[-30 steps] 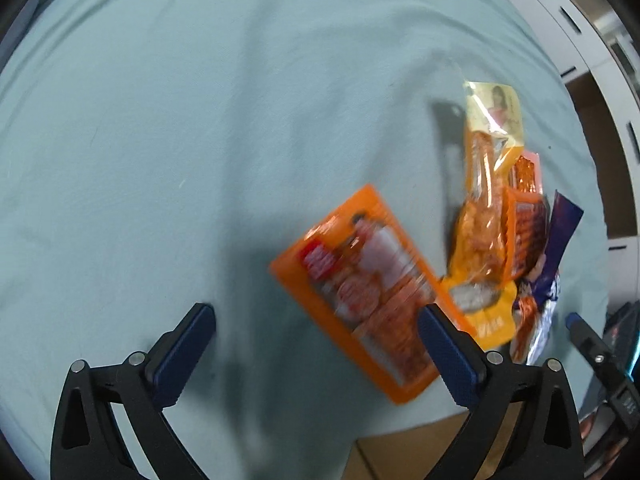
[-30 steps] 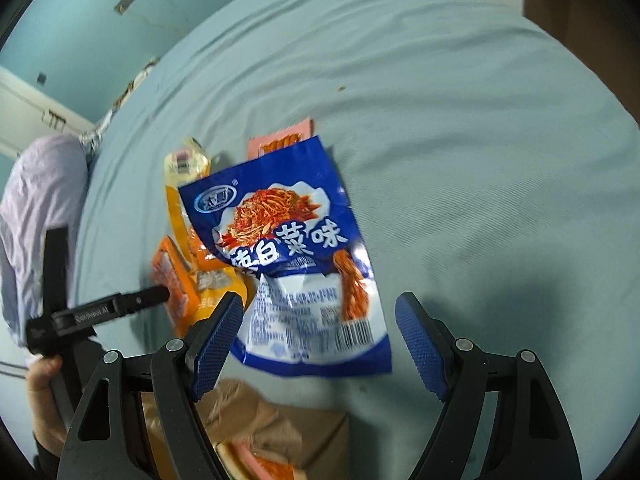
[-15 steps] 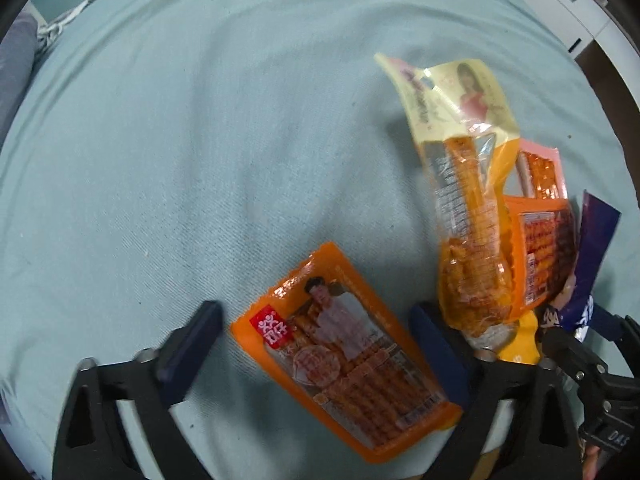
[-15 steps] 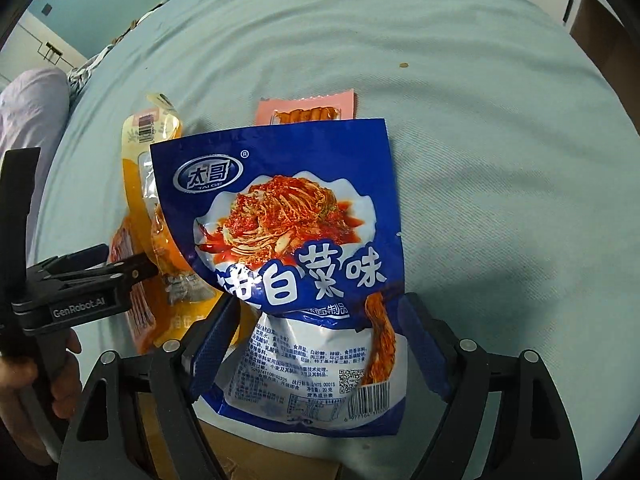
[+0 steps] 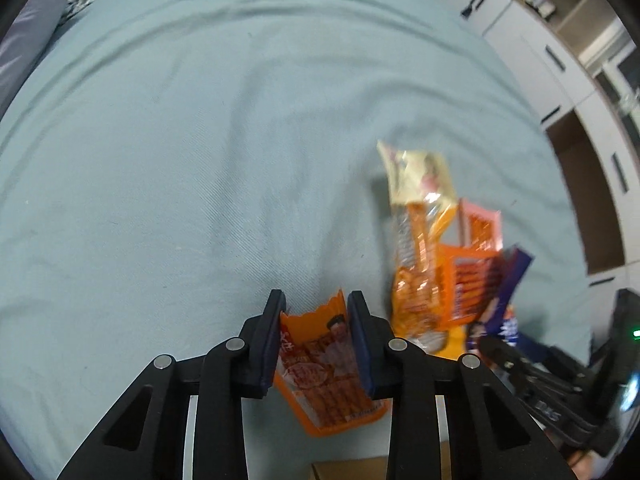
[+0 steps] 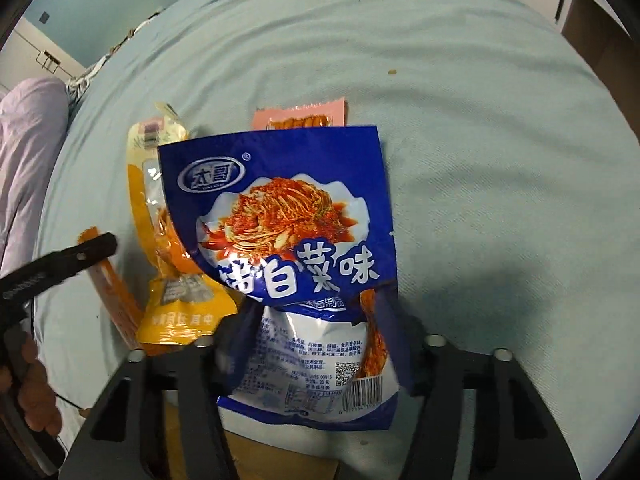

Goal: Organize snacks
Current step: 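Grasp the orange sausage pack with the left gripper, drop it into the box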

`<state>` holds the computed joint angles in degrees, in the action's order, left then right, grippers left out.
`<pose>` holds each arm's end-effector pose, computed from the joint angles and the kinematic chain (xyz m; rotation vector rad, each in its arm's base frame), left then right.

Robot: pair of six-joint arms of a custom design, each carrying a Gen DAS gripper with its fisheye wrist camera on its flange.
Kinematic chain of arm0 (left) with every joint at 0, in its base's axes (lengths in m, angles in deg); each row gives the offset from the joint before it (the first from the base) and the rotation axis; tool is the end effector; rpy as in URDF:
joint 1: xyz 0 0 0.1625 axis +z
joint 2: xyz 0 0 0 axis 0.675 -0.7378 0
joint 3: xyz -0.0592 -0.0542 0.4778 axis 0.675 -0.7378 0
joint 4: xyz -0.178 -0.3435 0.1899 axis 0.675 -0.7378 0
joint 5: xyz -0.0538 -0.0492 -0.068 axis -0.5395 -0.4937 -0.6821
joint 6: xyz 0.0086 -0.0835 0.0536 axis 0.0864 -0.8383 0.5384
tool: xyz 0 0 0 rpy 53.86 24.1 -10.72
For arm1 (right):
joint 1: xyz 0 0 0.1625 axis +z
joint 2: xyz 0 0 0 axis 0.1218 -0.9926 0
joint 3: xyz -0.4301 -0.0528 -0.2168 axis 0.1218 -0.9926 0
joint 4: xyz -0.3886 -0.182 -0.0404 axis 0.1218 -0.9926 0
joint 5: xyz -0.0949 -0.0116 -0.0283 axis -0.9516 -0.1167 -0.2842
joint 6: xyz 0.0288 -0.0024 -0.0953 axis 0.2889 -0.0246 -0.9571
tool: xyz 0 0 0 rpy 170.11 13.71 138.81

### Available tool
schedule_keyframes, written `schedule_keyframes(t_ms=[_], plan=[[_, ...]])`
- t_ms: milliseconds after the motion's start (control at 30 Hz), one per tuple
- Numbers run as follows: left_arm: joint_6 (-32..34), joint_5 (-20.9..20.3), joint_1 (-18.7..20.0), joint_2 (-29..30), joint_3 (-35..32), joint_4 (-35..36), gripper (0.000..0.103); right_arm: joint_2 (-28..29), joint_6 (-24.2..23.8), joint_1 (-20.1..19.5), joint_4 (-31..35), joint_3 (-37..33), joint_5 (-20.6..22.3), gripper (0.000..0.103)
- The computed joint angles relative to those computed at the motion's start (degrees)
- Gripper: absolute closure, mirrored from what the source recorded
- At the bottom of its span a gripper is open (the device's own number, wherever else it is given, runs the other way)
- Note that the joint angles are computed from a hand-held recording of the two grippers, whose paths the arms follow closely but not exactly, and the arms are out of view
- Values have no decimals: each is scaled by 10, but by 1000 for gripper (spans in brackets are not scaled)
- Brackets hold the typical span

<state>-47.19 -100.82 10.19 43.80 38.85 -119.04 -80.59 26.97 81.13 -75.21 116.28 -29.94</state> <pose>-0.2796 -0.6839 0.0250 -0.0149 2.5437 -0.4121 0.0652 -0.7215 0.2408 0.2073 -2.5875 0.4231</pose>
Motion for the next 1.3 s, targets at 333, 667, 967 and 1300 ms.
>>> schedule_keyframes(t_ms=[333, 667, 967, 1300], plan=[[23, 24, -70, -124, 124, -112, 73, -54, 6, -4, -141, 73, 26, 73], [72, -56, -122, -114, 208, -175, 72, -176, 6, -25, -324, 227, 115, 73], [73, 60, -163, -102, 219, -117, 22, -253, -46, -35, -439, 370, 150, 73], [10, 81, -147, -140, 245, -127, 21, -220, -165, 24, -417, 408, 124, 73]])
